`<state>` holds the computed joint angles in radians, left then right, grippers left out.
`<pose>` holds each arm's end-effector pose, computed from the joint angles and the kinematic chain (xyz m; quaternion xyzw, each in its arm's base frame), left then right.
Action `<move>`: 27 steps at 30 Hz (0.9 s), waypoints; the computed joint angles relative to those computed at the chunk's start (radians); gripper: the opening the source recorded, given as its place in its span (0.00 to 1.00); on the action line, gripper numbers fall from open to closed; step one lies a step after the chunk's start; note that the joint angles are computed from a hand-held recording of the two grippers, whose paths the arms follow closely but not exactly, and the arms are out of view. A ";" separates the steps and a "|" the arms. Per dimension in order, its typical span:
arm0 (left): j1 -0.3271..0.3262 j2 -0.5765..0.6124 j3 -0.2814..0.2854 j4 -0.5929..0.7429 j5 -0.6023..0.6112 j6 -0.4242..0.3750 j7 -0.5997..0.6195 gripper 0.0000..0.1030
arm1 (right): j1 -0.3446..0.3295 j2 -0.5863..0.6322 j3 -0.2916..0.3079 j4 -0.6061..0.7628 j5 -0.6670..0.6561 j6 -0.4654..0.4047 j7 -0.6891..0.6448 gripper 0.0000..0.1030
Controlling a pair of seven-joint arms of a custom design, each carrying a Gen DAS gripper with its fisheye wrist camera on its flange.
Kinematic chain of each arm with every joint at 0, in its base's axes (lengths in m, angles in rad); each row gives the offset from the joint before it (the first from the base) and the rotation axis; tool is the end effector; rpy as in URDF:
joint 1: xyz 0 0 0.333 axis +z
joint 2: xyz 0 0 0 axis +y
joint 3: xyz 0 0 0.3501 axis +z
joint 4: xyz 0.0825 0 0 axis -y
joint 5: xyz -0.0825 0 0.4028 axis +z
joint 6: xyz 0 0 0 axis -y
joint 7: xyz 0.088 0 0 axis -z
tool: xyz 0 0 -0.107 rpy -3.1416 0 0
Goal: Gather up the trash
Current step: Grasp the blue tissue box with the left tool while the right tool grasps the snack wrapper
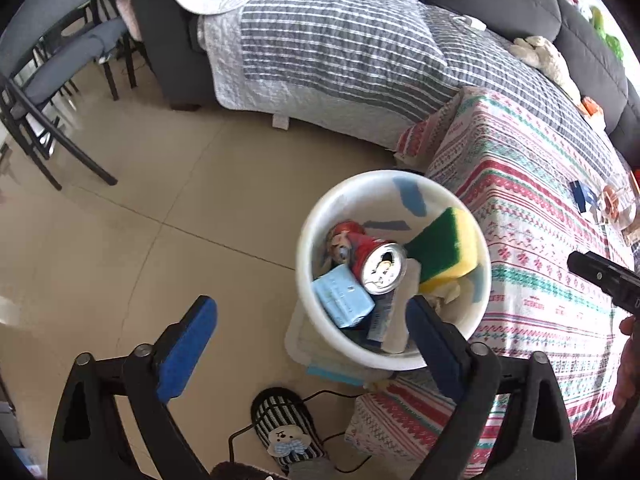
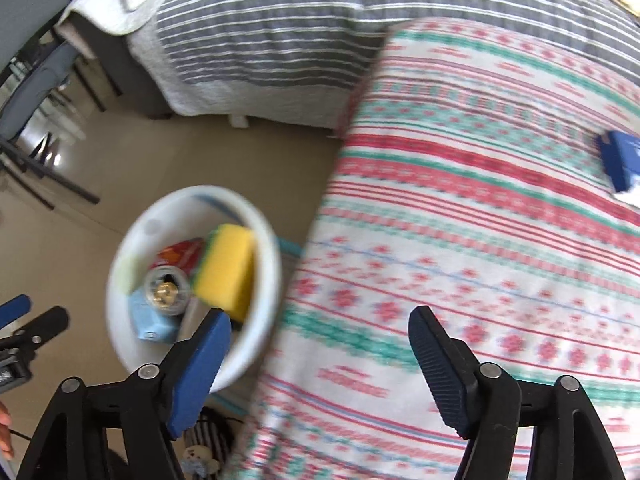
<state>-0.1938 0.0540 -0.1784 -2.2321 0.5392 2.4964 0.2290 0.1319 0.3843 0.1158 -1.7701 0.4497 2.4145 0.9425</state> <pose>0.5275 -0.2085 0.3898 -0.8589 0.4695 -0.1149 0.1693 0.6821 0.1661 0.3949 -0.8525 0.4709 0.0024 0.2267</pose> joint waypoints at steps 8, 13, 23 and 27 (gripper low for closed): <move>-0.039 0.081 -0.001 0.126 0.010 -0.035 0.026 0.98 | -0.038 0.072 -0.071 0.100 -0.094 0.036 0.111 0.80; -0.075 0.132 0.007 0.214 0.040 -0.043 0.033 0.98 | -0.092 0.165 -0.104 0.220 -0.140 0.092 0.225 0.80; -0.166 0.316 0.040 0.487 0.091 -0.088 0.092 0.98 | -0.215 0.412 -0.093 0.575 -0.173 0.077 0.381 0.76; -0.204 0.407 0.061 0.615 0.093 -0.102 0.143 0.98 | -0.241 0.510 -0.070 0.723 -0.175 0.038 0.382 0.73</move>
